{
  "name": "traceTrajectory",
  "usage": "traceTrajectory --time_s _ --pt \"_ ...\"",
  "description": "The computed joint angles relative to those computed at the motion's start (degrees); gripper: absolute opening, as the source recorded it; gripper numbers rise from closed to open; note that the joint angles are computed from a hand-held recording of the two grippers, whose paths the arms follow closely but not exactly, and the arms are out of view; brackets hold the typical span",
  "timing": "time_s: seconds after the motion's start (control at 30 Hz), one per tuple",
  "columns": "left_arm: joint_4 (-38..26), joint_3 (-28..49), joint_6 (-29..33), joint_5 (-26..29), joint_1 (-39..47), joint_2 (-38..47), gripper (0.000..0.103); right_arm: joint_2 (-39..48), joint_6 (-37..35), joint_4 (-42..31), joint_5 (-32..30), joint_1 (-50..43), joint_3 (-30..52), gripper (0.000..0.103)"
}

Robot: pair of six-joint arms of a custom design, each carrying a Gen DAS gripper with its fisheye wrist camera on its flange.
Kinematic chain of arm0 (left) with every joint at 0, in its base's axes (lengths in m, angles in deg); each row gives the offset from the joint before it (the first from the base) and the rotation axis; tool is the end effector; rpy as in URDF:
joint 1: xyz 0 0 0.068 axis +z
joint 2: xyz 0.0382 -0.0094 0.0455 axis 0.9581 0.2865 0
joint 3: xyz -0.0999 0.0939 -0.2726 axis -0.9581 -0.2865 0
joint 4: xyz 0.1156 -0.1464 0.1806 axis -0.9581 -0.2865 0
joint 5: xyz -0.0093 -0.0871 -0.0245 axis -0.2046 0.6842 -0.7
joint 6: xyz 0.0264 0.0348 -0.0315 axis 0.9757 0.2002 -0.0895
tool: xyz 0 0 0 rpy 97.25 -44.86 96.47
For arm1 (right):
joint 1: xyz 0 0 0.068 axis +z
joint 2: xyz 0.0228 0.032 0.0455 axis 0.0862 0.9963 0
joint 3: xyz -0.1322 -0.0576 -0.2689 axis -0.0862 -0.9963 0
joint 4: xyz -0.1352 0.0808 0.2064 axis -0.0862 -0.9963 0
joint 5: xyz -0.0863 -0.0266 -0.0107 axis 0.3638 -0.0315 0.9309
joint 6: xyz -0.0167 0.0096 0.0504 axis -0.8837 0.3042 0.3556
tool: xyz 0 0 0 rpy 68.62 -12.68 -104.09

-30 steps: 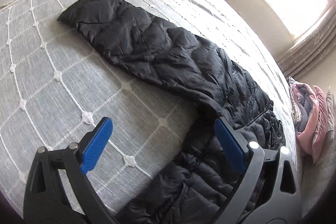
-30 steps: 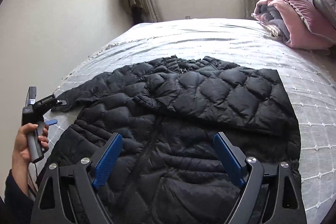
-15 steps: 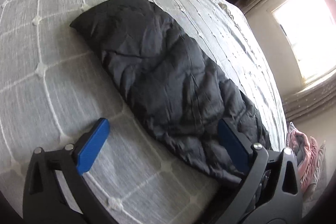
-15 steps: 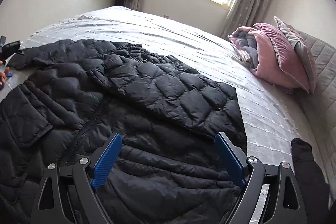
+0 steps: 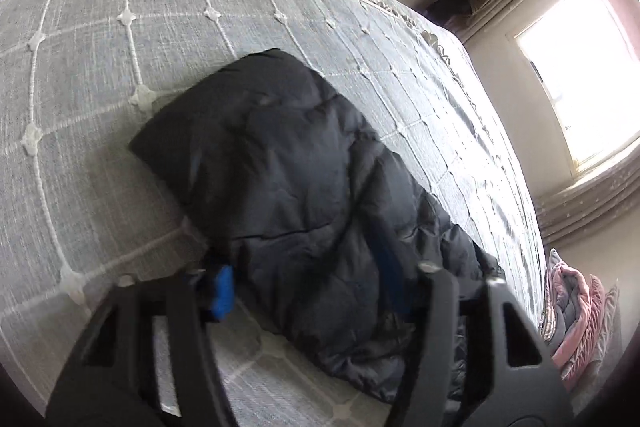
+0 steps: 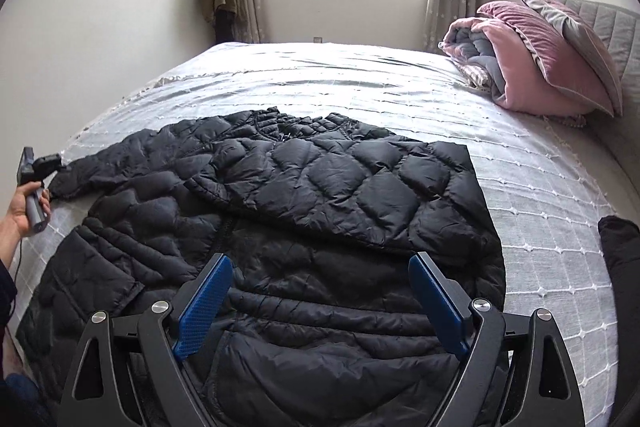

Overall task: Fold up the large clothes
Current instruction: 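Lift the sleeve with the left tool, lay it over the body, open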

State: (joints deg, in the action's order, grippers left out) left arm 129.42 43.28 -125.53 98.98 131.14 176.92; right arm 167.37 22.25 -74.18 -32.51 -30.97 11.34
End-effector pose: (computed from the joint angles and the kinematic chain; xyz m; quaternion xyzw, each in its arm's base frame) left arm 0.1174 0.1679 0.0594 -0.6445 0.6719 -0.0648 0.3592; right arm 0.2816 -0.1725 0.1787 -0.2447 0.8786 0.1496 0.3819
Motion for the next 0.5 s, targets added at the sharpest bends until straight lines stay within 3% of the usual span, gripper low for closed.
traceTrajectory --time_s 0.03,0.07,0.13,0.27,0.37,0.5 --pt "-0.8 0.4 0.3 1.5 2.0 0.7 0.019 0.5 -0.1 -1.4 -0.7 -0.4 1.0 0.09" --pt "-0.8 0.6 0.3 4.3 4.3 1.6 0.013 0.8 0.0 -2.5 -1.2 -0.7 1.8 0.087" --pt "1.5 -0.9 0.1 8.5 7.6 1.4 0.007 1.2 0.6 -3.9 -1.4 -0.8 3.1 0.085" --pt "-5.8 -3.9 1.4 2.5 4.7 -15.2 0.004 2.1 1.7 -5.9 -2.3 -1.7 5.4 0.084" --pt "-18.8 -3.1 -0.2 1.1 3.4 -33.1 0.004 3.7 3.2 -7.8 -2.9 -2.4 8.3 0.084" --pt "-41.8 2.2 -0.5 -8.6 -7.3 -57.6 0.004 8.8 4.3 -14.9 -3.5 -3.6 15.5 0.084"
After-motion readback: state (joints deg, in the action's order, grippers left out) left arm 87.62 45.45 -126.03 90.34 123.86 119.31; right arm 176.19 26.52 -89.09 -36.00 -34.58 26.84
